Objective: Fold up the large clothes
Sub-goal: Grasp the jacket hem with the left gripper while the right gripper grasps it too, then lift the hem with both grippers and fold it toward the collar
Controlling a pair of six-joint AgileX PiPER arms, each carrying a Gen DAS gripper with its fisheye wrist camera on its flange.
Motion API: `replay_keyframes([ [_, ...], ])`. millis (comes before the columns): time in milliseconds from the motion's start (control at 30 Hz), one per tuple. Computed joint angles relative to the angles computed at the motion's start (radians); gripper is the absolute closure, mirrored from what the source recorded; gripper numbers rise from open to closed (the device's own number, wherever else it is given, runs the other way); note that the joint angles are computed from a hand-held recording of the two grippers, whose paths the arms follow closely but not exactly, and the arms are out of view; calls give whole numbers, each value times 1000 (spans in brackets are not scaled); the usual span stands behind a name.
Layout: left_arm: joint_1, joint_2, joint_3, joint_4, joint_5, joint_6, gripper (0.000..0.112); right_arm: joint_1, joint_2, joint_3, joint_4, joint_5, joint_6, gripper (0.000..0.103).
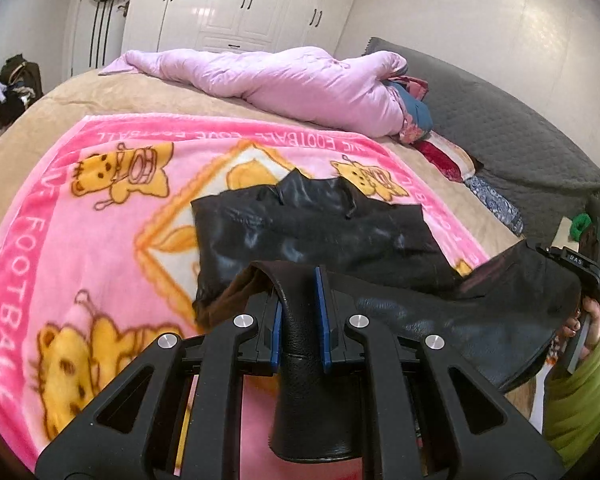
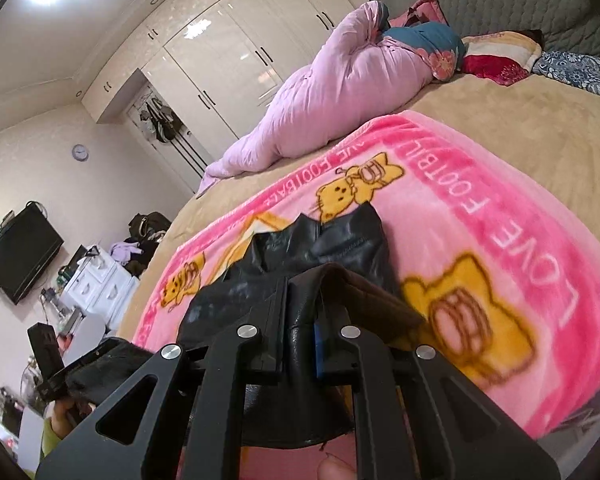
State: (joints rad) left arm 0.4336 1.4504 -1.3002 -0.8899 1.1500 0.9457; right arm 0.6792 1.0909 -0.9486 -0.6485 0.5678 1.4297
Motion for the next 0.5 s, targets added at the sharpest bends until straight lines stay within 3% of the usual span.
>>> replay_keyframes([
  [200,-89,173,-182,53,-55,-116,105,-181,167,-140,243,-82,-263,94],
  [367,-147,323,-359,136,-73,-231,105,-274,340,-292,409,-77,-432,94],
  [500,-177,441,-493,205,-63,-324,105,-316,467,-409,427,-40,-468,94],
])
